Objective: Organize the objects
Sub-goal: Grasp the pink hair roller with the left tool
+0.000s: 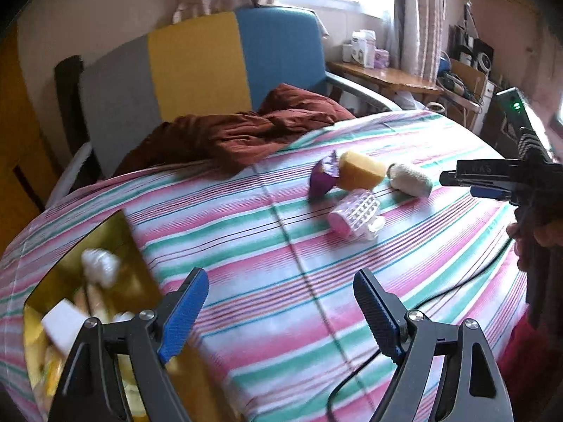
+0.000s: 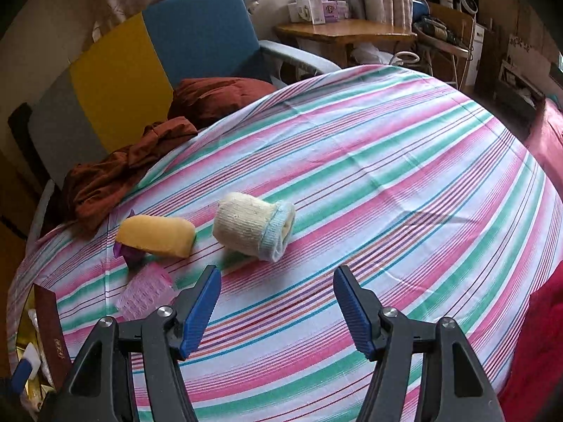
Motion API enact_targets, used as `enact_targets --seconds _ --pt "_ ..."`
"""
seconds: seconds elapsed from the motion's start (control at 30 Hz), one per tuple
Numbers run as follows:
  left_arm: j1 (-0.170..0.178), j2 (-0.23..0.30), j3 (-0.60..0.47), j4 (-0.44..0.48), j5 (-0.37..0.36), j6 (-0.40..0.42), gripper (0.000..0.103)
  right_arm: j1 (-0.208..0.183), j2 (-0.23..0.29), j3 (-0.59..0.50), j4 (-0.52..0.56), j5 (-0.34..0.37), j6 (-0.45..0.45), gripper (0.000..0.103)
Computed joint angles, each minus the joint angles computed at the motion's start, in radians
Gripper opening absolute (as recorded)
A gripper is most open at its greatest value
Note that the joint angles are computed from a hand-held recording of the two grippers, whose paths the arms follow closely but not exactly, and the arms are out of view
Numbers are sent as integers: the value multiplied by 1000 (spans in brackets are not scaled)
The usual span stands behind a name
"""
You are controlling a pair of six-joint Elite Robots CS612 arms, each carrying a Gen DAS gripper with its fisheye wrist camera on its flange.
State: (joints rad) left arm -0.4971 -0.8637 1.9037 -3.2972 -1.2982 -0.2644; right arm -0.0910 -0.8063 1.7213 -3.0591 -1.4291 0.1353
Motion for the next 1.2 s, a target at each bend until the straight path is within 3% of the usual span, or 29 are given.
enact_targets --seconds 0.1,0.3,0.6,0.83,0.93,1.0,1.1,1.13,1.2 --pt "21 20 -60 84 -105 -52 85 -2 2 -6 18 18 6 67" --pt "41 71 -166 205 -217 -156 85 -6 1 -5 21 41 8 67" --pt "35 140 -294 295 -223 -203 87 -14 4 -11 34 80 22 67" --pt "36 178 -367 360 -216 -320 87 -17 4 -10 29 98 28 67" --pt "36 194 -389 367 -208 -322 87 -17 6 -12 33 96 34 67" --pt "36 201 -394 368 -210 -288 78 -17 7 -14 38 94 37 67" --pt "37 200 -381 356 -240 -219 42 -17 10 -19 49 90 41 67" --pt "36 197 -372 354 -237 -202 37 -17 10 -20 51 88 41 67" --pt "36 189 -342 313 -246 -169 37 -16 11 -21 53 87 39 67"
